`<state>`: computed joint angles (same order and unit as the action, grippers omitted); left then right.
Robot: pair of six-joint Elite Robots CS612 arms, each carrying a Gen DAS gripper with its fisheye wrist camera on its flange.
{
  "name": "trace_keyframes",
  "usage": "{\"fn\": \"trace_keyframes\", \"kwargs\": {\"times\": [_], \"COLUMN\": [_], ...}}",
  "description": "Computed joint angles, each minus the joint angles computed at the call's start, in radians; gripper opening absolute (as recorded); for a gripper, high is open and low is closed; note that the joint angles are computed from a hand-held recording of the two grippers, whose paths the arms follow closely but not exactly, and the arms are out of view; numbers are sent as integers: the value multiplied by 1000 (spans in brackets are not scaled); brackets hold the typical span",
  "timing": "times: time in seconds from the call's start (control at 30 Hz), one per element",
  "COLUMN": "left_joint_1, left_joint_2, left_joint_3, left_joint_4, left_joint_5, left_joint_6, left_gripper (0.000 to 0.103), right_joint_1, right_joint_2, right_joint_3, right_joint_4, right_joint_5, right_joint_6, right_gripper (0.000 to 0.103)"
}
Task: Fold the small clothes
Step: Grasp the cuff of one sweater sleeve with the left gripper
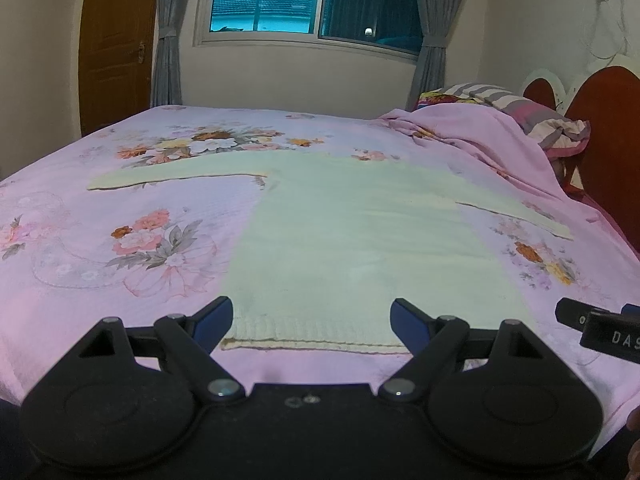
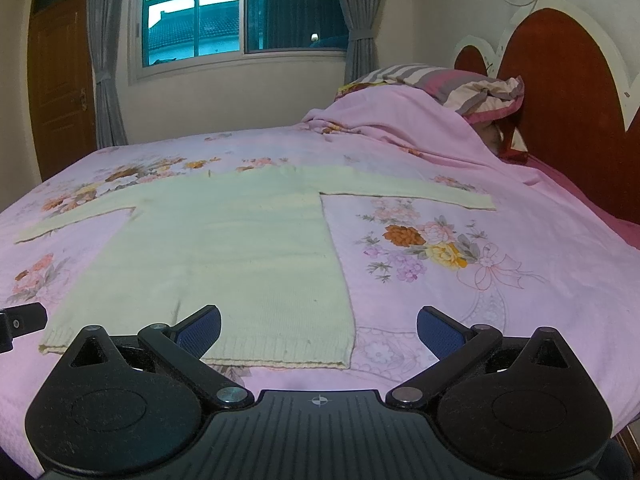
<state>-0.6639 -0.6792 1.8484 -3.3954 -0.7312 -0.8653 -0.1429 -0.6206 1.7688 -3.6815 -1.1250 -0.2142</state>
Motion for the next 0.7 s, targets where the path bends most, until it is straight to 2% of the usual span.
{"fn": "trace_keyframes", "kwargs": {"times": [0.2, 0.3, 0.37, 0.5, 0.53, 0.6, 0.7], "left_joint_1": [35, 82, 111, 196, 222, 278, 353], "left_joint_2": [9, 19, 25, 49, 49, 64, 88], "left_joint_3": [-12, -26, -38, -73, -82, -94, -121], "left_joint_4": [-48, -123, -136, -163, -125, -163, -156], "left_joint_5": [14, -24, -22, -59, -68, -105, -123], "left_joint_6": [4, 70, 87, 118, 91, 63, 2], "left_gripper": [86, 86, 86, 86, 84, 83, 82], "right_joint_1": [3, 12, 23, 44, 51, 59, 69], "right_joint_2": [11, 27, 38, 83, 97, 119, 164], "right_joint_3": [-31, -79, -123, -243, -279, -340, -437], "right_joint_4": [-2, -1, 21, 62, 72, 105, 130], "right_joint_5": [22, 17, 2, -34, -53, -65, -74], "right_joint_6": [-15, 7, 24, 44, 44, 37, 34], "right_gripper": [103, 103, 103, 103, 103, 103, 103]}}
